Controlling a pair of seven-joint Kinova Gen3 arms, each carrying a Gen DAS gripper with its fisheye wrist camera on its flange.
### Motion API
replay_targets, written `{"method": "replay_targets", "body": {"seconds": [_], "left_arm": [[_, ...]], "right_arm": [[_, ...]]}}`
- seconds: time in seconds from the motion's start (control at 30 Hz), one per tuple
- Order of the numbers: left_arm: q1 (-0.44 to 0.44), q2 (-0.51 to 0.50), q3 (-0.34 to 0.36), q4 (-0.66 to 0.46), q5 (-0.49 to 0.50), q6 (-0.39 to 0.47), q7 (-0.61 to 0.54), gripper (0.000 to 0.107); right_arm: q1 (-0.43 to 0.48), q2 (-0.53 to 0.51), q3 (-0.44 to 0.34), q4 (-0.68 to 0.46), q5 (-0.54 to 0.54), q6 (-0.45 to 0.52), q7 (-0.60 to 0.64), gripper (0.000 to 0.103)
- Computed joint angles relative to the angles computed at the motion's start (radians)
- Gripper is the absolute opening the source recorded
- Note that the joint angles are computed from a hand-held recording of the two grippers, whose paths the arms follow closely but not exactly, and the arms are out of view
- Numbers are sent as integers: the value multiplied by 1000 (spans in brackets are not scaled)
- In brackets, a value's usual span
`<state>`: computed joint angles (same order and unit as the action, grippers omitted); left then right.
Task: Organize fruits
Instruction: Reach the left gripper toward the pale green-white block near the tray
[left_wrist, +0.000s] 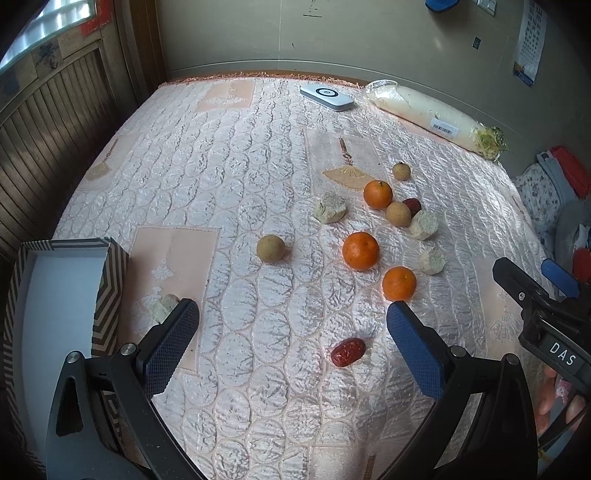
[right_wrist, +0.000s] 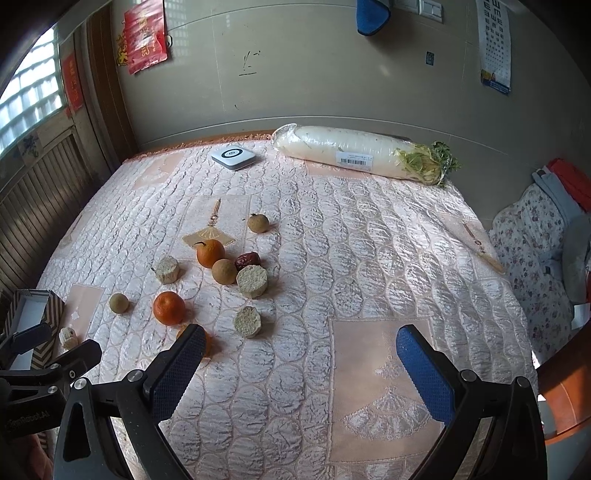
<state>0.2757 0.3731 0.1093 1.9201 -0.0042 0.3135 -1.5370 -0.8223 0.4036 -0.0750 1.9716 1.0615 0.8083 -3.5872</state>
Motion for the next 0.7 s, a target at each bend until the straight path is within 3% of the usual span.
{"method": "replay_targets", "body": {"seconds": [0.7], "left_arm": [[-31,44,47,-70,57,55,-107,102]], "right_arm": [[8,-24,-22,20,-4,36,-49,103]]}}
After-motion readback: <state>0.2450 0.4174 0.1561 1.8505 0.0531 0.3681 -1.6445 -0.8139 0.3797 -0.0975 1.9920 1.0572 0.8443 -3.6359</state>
